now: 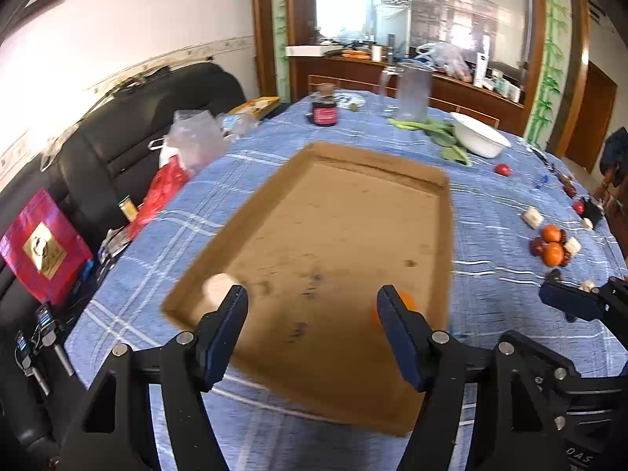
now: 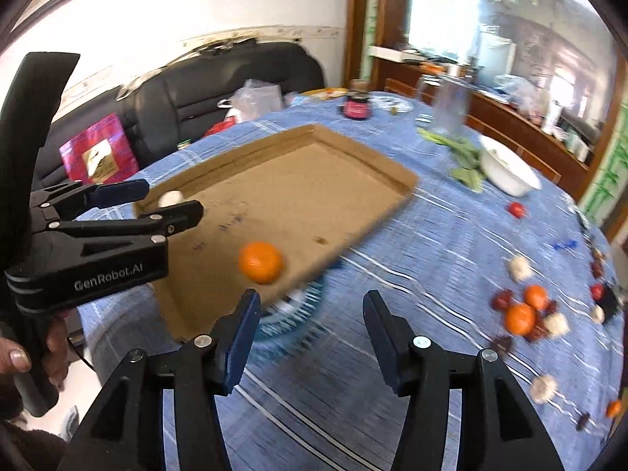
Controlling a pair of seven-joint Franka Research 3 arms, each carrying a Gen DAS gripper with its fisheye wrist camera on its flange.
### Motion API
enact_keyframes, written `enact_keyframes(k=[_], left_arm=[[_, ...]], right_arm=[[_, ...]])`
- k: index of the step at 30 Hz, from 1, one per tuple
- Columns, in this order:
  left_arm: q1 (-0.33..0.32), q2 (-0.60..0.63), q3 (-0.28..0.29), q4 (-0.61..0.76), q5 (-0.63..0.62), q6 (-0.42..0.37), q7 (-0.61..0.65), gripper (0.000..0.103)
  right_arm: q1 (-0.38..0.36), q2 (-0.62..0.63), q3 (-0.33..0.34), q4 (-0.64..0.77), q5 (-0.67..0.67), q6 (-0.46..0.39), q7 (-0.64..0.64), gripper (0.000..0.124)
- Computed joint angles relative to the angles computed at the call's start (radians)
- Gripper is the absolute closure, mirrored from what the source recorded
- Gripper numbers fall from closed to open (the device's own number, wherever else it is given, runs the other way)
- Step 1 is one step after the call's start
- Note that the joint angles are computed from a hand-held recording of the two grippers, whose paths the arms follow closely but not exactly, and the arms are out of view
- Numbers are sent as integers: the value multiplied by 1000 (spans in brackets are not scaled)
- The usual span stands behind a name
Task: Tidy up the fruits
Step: 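Open the right tool to drop the orange into the tray, then grasp a beige cube with the right tool while the left tool grasps a dark date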
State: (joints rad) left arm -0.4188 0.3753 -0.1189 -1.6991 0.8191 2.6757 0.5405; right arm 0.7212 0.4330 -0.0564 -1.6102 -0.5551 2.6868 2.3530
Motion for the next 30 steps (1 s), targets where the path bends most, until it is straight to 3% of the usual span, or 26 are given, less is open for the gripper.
enact_keyframes(k=[6, 14, 16, 23, 26, 27, 29, 30], left_arm=[[-41, 107, -45, 144, -76, -21, 127, 32], [-113, 249, -88, 337, -240, -101, 356, 32], [-133, 267, -86, 361, -268, -112, 388, 32], [-169, 308, -93, 421, -351, -158, 475, 32], [-178, 329, -104, 455, -386, -180, 515, 32], [-183, 337, -105, 467, -394, -186, 527, 32], [-195, 358, -107, 503, -407, -201, 554, 32], [-200, 374, -112, 528, -417, -210, 573, 32]], right_arm=[[-11, -173, -48, -231, -133, 1, 224, 65], [-130, -377, -33, -503, -249, -48, 428, 65], [-166, -390, -21, -528, -239, -51, 421, 66], [-300, -348, 34, -546, -130, 67, 294, 66], [-346, -301, 66, -518, -31, 113, 181, 67], [-348, -292, 68, -513, -15, 127, 157, 71], [-353, -267, 75, -496, 37, 137, 72, 95], [-346, -258, 71, -487, 50, 128, 53, 97]])
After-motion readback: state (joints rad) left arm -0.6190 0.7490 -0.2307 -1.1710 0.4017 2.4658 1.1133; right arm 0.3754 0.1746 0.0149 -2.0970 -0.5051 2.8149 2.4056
